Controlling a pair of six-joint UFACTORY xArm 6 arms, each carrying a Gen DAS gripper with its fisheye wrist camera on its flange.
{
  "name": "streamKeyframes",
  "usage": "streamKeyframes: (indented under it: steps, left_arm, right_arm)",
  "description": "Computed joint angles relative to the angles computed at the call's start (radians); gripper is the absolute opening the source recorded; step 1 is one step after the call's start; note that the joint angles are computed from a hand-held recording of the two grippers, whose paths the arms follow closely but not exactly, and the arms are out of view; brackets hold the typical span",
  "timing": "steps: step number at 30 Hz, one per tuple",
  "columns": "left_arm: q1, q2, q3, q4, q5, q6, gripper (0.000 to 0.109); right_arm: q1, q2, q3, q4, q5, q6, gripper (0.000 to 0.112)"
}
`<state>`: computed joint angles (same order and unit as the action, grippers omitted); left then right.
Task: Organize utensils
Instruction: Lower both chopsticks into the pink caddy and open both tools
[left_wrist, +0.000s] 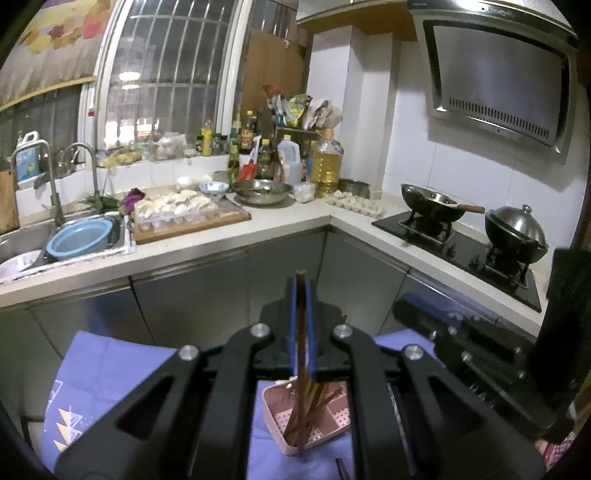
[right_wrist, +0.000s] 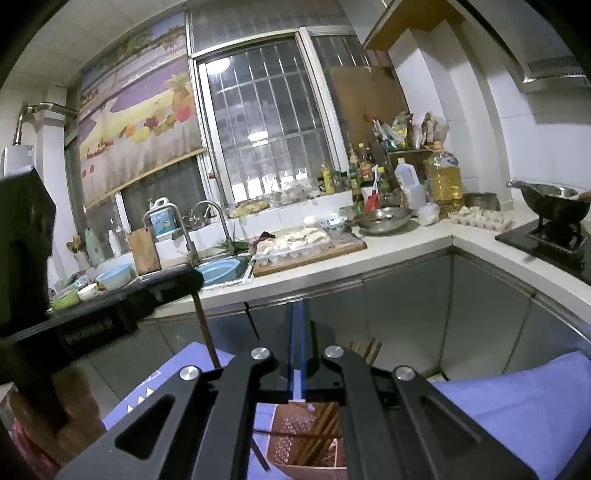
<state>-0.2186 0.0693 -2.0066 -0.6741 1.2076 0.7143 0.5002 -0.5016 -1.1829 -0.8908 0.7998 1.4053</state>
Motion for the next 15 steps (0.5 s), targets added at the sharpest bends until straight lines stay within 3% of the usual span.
streamKeyframes:
  steps: [8,13,15]
  left_arm:
    - [0.001,-0.010,0.019,-0.027,-0.027,0.005,0.005]
    - [-0.027,-0.042,0.092,-0.002,-0.086,0.034,0.005]
    - [-0.038,-0.082,0.171,-0.004,-0.155,0.069,0.005]
  right_arm:
    - [0.023,-0.070,0.133,0.023,-0.018,0.086,0.003]
    - [0.088,-0.135,0.222,-0.018,0.028,0.178,0.003]
    - [0.129,-0.168,0.266,-0.048,0.058,0.235,0.003]
